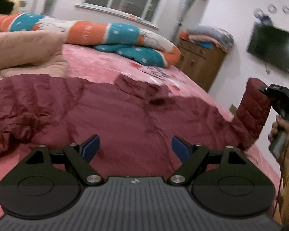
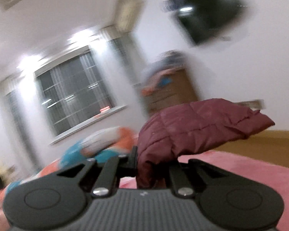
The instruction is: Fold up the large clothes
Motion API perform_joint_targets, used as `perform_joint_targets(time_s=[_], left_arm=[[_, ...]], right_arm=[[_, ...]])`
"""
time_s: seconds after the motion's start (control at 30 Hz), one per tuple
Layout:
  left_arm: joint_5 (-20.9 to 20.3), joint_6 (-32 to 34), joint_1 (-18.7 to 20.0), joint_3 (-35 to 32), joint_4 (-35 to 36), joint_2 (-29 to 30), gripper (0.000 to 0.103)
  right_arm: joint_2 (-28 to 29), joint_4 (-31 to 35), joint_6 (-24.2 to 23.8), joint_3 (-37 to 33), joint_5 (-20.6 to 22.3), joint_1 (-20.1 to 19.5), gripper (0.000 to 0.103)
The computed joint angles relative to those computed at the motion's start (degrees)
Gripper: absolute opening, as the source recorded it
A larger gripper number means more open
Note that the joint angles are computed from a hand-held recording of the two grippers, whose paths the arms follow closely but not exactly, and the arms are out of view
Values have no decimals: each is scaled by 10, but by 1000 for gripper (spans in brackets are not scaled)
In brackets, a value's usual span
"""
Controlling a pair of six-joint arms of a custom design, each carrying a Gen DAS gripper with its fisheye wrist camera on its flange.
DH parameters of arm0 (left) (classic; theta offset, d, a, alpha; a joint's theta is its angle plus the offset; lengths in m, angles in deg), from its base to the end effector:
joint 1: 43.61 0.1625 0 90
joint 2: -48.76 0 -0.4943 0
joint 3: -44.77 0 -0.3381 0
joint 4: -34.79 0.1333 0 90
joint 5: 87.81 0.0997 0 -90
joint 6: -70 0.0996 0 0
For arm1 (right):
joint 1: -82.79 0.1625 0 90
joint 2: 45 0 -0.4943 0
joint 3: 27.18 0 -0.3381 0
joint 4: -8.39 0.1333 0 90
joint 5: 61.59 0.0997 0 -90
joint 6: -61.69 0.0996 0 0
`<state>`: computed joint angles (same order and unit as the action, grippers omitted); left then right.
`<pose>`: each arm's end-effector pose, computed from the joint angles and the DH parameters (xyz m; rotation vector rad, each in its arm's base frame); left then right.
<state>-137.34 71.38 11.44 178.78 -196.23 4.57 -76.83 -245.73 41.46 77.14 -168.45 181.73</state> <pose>-0.1110 -0.5044 0.1992 0.3439 2.4016 -1.3502 0.1986 -0.5904 0.2031 0.2041 -1.9694 1.9755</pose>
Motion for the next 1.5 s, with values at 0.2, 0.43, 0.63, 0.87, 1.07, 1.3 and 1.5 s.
perform_joint_targets(time_s=[0.2,0.43,0.63,0.87,1.07,1.3,1.5], left_arm=[[8,-18,38,-11,-26,-15,100],[-4,-36,78,-10,-34,-29,100],[-42,-73,101,-4,-33,-43,100],[-89,-82,117,3,-37,-57,100],[-98,-61,116,4,-49,-72,100],[-107,-75,115,13,-32,-96,100],[-161,-110,132,9,33,-110,100]], right_arm=[[71,170,-113,-61,44,45,6],[142,350,-175,-111,30,71,6],[161,451,-217,-157,-19,86,8],[153,466,-180,-135,-14,85,35],[155,465,-157,-122,-17,95,58],[134,443,-95,-79,-20,104,80],[126,376,-77,-37,-54,118,82]])
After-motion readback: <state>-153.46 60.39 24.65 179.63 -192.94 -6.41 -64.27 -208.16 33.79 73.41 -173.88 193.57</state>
